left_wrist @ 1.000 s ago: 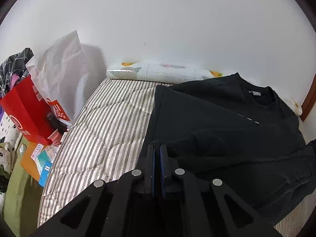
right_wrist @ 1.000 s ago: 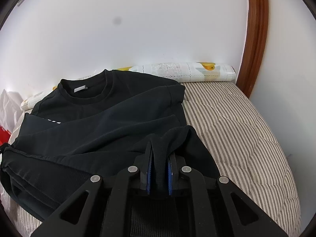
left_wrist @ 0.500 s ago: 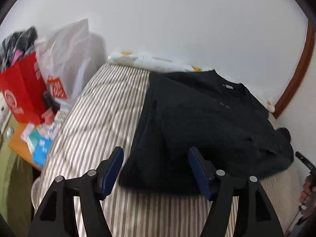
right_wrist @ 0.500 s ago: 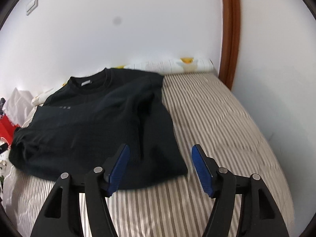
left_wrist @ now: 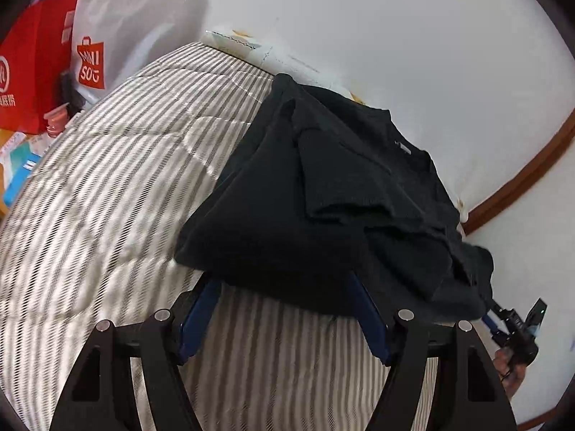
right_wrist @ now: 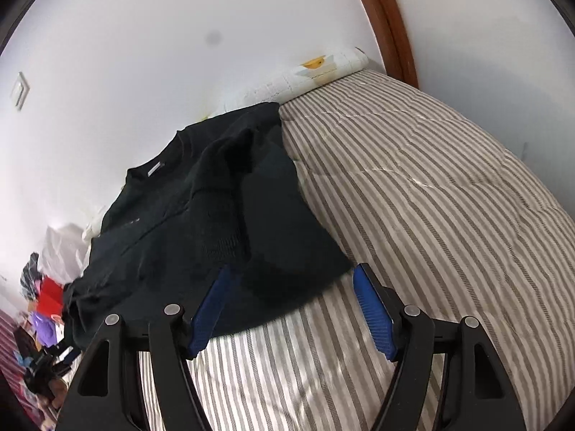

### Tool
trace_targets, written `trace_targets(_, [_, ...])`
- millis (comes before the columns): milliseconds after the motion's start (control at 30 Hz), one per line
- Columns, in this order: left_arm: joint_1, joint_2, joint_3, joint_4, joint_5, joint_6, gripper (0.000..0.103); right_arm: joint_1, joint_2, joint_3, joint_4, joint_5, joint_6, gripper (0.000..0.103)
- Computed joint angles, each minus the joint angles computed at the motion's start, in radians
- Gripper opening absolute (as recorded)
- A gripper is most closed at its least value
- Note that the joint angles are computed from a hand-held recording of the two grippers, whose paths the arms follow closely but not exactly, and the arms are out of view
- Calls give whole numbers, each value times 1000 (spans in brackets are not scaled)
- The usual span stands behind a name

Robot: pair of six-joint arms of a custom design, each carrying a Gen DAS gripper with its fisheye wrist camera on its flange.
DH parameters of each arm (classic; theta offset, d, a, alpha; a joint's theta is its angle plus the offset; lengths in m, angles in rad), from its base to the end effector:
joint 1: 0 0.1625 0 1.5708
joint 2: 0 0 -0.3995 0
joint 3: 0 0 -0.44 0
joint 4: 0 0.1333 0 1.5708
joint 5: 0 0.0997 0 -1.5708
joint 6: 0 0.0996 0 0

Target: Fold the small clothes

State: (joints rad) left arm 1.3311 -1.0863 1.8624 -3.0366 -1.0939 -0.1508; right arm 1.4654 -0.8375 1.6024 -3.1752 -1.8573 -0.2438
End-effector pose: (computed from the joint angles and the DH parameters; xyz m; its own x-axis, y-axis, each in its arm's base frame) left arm 0.0236 -0.6577 0.2030 -0.9493 -0.1846 -0.2545 0.0410 0.7299 -0.6823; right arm 0.0286 -0.7296 0.1650 -0.9212 0.1406 0.3628 -0.1567 0.7193 -0.6767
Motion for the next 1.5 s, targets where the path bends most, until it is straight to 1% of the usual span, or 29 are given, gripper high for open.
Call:
trace_targets(67, [-1,24,-28,20,20,-12,70,0,22,-30,15,-11,22,70])
trace_targets(167, [-7,46,-37,-15,51,-9,68,4,62,-76,28,-48,11,70])
trace_targets(200, [-13,53,-42,-17,76,-9,62,4,69,-85,41,-53,8,65])
trace_targets(233, [-25,63,-47,-14,128,-15,54,2,74,-89,52,-41,2,51])
trace_targets(267, [-31,69,-51,-9,161,-18,33,-2,72,-83,50,-13,-14,43])
trace_targets(300, [-32,69,-55,5,169,-19,14,-1,68,-72,33,2,-37,25])
trace_targets(333, [-27,64,-58,20,138,-12,11,2,63,-61,18,7,-55,20])
trace_targets(400, [-38,57,-50,17,163,3,10,11,49,-31,-23,-1,-97,18])
trace_targets(467, [-56,43,-27,10,197,18,9,12,26,0,-34,15,-103,17])
trace_targets(533, [-70,16,8,-8,212,40,8,11,-12,44,-30,37,-104,17])
trace_targets(700, [-92,-82,122,3,191,41,8,7,-95,165,-57,32,-140,17])
trace_targets(833, [-123,-159,243,-7,207,28,9,-8,-168,267,-78,52,-137,17])
trace_targets(933, [-143,-223,339,-11,202,10,9,-20,-230,357,-111,64,-154,17])
trace_targets(1000, [-147,-254,384,-18,191,4,9,-25,-252,397,-131,54,-166,17])
trace_targets(1067, [-152,-269,412,-24,198,1,9,-27,-258,425,-157,22,-182,18])
trace_targets(1100, [-153,-270,418,-25,200,-4,10,-27,-265,438,-157,6,-189,20])
trace_targets(1167, [-154,-281,423,-11,198,-19,12,-11,-273,458,-181,-54,-203,26])
trace_targets(1200, [-156,-290,425,10,201,-29,14,3,-272,466,-216,-84,-221,26])
trace_targets(1233, [-161,-300,429,26,207,-36,15,23,-268,478,-277,-107,-252,29])
trace_targets(1267, [-167,-311,436,37,218,-40,22,37,-265,484,-314,-118,-276,32])
trace_targets(1300, [-175,-325,447,45,222,-38,27,52,-267,496,-350,-123,-306,35])
trace_targets(1367, [-200,-364,485,39,215,2,29,86,-268,513,-389,-110,-357,35])
trace_targets(1400, [-209,-376,499,28,214,23,29,92,-271,517,-382,-100,-366,35])
trace_targets(1467, [-240,-403,540,-30,211,89,29,102,-268,513,-329,-73,-373,34])
trace_targets(1500, [-253,-409,551,-53,213,112,29,102,-259,506,-301,-55,-370,28])
